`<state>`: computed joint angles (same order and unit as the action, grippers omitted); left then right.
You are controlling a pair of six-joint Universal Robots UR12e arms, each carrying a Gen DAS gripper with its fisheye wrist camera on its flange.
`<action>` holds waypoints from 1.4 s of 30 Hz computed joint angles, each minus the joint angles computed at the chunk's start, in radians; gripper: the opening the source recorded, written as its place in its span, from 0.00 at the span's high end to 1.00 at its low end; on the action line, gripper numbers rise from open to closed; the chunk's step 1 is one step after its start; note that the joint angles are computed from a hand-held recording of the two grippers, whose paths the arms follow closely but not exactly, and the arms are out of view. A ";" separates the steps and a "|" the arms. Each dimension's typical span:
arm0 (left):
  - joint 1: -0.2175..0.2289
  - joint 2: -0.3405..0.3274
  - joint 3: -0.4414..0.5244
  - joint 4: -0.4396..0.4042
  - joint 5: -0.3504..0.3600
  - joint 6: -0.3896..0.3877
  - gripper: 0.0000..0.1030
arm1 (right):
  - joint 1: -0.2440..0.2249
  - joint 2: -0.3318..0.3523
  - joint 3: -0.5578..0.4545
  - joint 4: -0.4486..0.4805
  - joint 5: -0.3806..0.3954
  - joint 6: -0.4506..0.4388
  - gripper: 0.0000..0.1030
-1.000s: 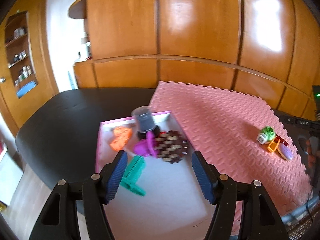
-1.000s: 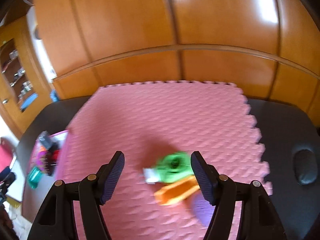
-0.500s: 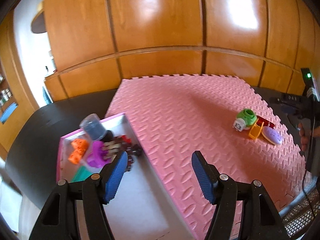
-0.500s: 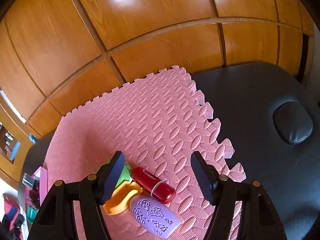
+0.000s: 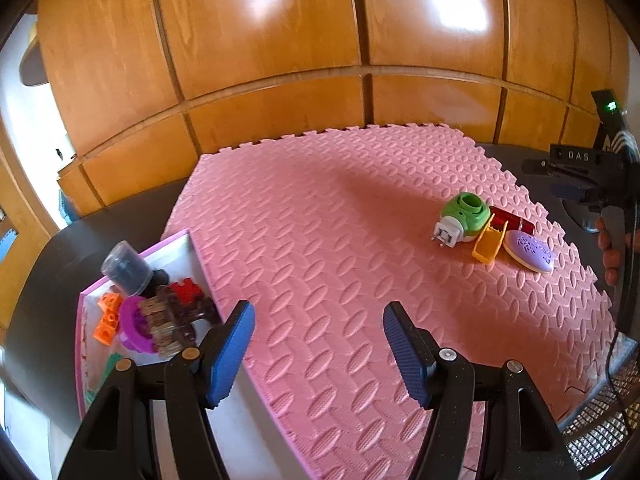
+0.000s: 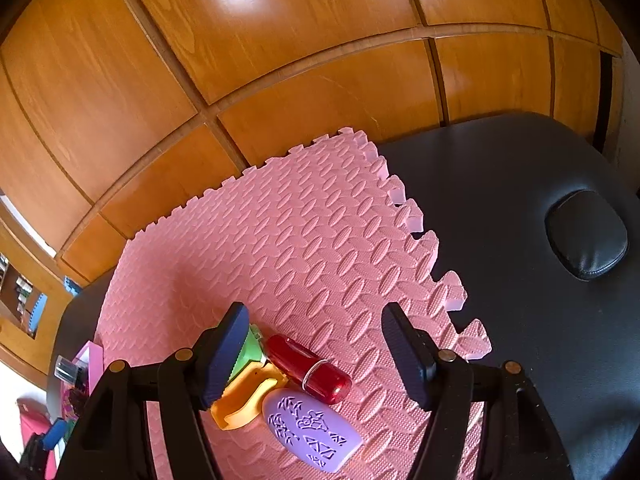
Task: Organize rigid objects
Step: 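Reach the right tool toward the lavender soap while the left tool approaches the green plug, then grasp the green plug-in air freshener with the left tool and lift it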
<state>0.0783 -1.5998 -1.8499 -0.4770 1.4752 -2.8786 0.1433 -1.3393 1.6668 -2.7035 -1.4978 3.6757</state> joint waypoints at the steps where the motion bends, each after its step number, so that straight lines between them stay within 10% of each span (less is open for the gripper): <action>1: -0.004 -0.003 0.002 -0.002 0.002 0.003 0.34 | -0.001 0.000 0.000 -0.002 0.001 0.004 0.32; 21: -0.060 -0.062 0.054 -0.074 0.018 0.030 0.34 | -0.025 -0.012 0.019 -0.033 0.048 0.086 0.32; 42: -0.102 -0.185 0.222 -0.180 -0.128 0.030 0.35 | -0.042 -0.015 0.027 -0.042 0.103 0.147 0.32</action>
